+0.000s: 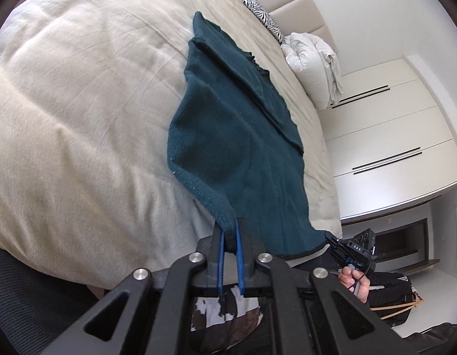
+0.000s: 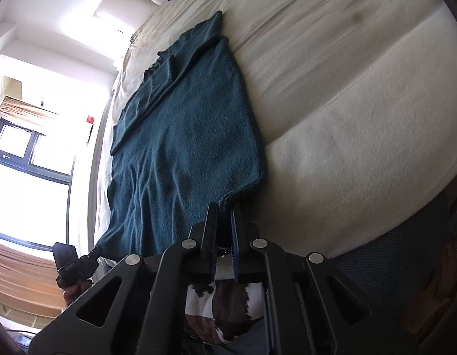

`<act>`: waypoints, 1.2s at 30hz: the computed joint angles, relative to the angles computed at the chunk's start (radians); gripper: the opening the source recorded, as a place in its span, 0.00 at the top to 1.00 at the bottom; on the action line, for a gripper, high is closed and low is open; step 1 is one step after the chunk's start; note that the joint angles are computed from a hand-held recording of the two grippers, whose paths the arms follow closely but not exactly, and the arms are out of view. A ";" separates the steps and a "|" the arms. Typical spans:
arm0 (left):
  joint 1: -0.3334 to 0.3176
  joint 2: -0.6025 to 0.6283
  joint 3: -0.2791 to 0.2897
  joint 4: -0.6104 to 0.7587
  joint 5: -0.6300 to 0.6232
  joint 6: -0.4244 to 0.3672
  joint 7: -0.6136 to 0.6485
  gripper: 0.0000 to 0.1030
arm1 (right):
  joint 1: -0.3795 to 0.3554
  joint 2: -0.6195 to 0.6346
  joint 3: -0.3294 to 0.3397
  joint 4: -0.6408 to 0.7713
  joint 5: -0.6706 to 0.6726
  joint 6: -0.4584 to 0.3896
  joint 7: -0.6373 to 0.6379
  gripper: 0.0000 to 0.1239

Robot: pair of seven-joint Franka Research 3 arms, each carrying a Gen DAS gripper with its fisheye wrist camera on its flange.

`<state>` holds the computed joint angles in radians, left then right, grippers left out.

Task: Fold small clothes
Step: 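Lift the held hem with both tools and fold it over toward the collar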

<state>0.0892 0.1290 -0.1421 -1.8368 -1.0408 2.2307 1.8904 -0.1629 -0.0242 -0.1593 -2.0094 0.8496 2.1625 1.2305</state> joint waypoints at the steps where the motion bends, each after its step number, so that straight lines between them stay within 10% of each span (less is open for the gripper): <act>1: 0.003 0.004 0.000 0.009 -0.024 0.004 0.006 0.93 | 0.001 0.009 0.001 0.019 0.016 0.006 -0.002 0.94; 13: 0.032 0.134 -0.046 0.207 -0.221 0.091 -0.017 0.93 | -0.004 0.210 0.054 0.335 0.081 0.091 0.029 0.94; 29: 0.061 0.530 -0.170 0.716 -0.021 0.173 -0.263 0.97 | -0.078 0.675 0.185 1.023 -0.138 0.066 0.261 0.94; 33: 0.083 0.521 -0.201 0.684 0.057 0.162 -0.258 0.97 | -0.074 0.565 0.216 0.852 -0.175 0.082 0.072 0.93; 36: 0.123 0.474 -0.233 0.588 0.052 0.172 -0.246 0.97 | -0.036 0.457 0.184 0.656 -0.224 0.145 -0.032 0.70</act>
<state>0.2121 0.6029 -0.3747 -1.2487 -0.9890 2.4026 1.6442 -0.1993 0.4325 0.0246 -1.3537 0.6257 2.3075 1.1983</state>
